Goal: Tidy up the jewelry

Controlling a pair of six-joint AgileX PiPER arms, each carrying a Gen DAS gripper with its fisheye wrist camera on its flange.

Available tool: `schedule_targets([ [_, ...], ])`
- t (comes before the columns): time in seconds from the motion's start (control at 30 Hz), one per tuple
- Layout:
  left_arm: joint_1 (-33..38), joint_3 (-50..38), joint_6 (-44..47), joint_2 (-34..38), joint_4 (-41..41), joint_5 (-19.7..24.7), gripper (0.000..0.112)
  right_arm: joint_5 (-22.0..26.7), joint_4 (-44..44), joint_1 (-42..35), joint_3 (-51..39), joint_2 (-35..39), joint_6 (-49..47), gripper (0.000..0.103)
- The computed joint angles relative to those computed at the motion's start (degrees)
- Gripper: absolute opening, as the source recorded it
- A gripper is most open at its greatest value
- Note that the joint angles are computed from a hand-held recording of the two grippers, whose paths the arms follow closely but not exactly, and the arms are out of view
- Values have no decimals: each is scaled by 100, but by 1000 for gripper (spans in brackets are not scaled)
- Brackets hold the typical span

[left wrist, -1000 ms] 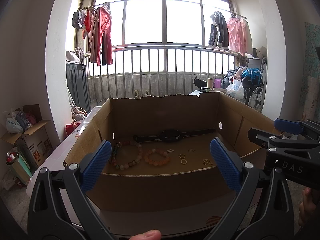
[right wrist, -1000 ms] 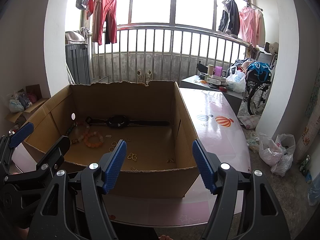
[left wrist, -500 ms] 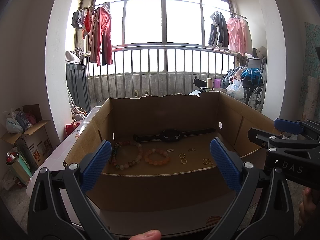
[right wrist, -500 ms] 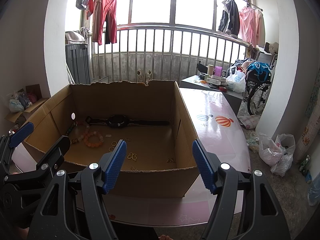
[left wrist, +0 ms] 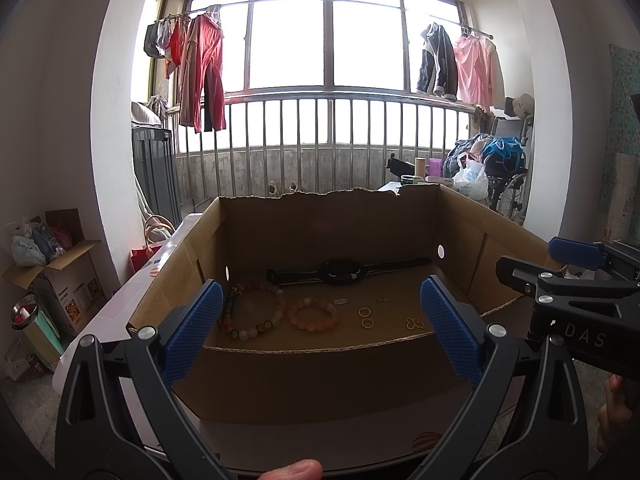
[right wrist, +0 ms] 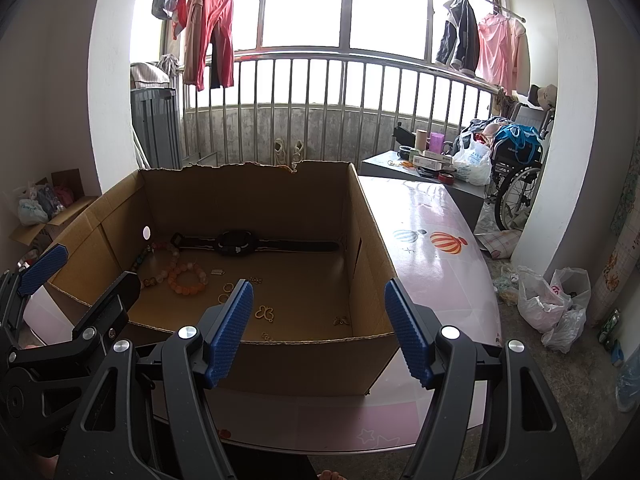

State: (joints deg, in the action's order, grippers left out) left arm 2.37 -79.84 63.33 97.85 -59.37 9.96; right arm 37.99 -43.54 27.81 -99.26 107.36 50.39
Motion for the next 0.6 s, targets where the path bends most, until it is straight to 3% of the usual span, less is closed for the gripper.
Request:
schedule_targets([
  [0.6, -1, -4, -108, -2, 109, 14, 96, 11, 73, -24, 19, -25, -91, 67],
])
